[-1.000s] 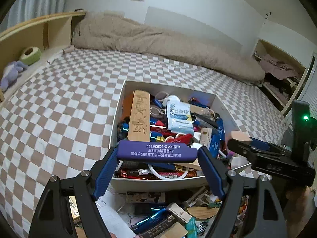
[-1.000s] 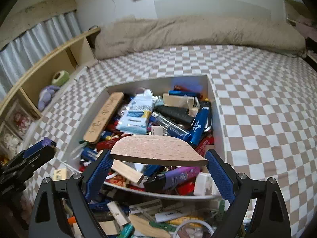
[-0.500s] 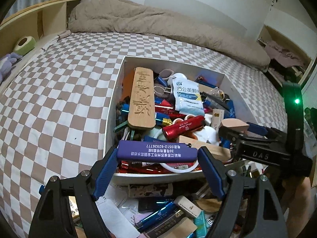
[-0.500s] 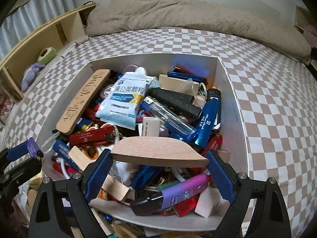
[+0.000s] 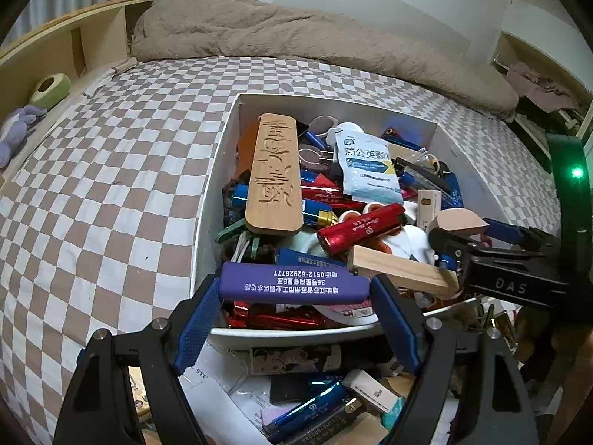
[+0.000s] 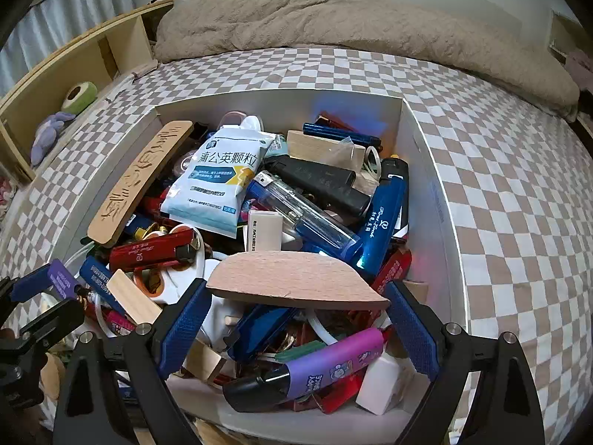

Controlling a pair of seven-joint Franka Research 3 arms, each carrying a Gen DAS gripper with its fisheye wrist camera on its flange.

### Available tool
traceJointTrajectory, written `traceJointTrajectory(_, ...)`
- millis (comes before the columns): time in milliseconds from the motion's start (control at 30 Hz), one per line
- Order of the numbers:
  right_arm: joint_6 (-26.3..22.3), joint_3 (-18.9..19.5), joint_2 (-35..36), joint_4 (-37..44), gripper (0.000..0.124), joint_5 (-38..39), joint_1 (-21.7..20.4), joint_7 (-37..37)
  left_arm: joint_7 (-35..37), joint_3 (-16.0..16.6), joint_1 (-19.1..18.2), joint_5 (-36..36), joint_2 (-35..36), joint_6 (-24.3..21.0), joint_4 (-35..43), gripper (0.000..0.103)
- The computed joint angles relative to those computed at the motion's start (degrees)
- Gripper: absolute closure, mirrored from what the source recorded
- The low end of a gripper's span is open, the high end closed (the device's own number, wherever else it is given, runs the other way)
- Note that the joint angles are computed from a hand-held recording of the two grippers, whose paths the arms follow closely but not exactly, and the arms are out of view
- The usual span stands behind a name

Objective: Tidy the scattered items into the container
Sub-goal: 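Carry the purple lighter and tan wedge into the box and open both tools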

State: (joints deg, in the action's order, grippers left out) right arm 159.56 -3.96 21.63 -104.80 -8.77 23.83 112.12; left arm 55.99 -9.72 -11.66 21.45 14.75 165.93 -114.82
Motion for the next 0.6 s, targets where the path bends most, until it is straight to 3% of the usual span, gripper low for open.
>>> traceJointTrajectory(167,0.34,-1.15,0.06,-0.05,0.03,-2.01,1.07,1.75,-2.63,1.66,-1.6,4.14,0.49,-1.07,0.91,0.022)
traceJointTrajectory(600,3.61,-1.37,-2.38,-2.83,0.03,-3.8,1.45,3.06,-4.13,1.26,-1.51,5.12,0.61,-2.95,1.68,0.018)
